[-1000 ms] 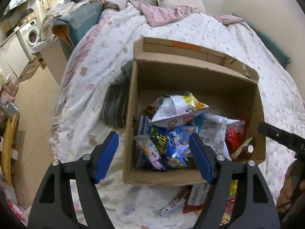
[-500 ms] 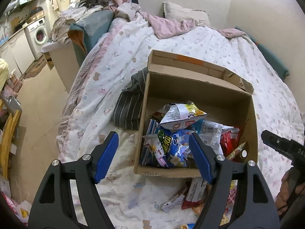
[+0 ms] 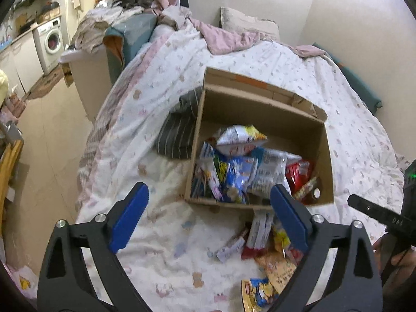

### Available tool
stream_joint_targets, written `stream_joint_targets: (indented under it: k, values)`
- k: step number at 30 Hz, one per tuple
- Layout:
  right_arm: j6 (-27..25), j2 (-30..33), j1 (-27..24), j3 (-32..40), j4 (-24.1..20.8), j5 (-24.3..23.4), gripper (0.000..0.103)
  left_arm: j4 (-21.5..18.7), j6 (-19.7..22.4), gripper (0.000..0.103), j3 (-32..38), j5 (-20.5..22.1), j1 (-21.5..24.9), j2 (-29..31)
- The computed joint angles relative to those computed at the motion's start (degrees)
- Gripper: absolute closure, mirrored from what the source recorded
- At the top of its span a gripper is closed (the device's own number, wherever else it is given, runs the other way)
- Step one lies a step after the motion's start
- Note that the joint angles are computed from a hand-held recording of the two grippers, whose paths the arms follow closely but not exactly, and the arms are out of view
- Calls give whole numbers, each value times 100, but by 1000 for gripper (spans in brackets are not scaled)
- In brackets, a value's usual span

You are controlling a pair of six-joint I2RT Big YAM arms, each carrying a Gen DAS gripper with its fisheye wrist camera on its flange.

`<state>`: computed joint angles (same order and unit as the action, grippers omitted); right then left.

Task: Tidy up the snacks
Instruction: 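Withdraw both grippers from the box toward the remaining snacks, then grasp the red printed snack packet with the right gripper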

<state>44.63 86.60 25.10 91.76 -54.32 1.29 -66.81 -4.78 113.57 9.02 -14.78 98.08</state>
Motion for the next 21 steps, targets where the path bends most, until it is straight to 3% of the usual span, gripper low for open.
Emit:
stream_joint_targets:
  k: [7, 12, 15, 21]
  values:
    - [-300, -93, 82, -338, -586, -204, 19, -389, 299, 10, -440, 44, -132, -139]
    - [-616, 232, 235, -140, -1077, -179, 19, -672, 153, 10, -491, 143, -133, -89]
    - [-982, 650, 366, 239, -1488, -243, 20, -646, 166, 10, -523, 106, -131, -108]
    - [-1453, 1443, 569, 1030, -2198, -228, 38, -453, 341, 10, -685, -69, -74, -175]
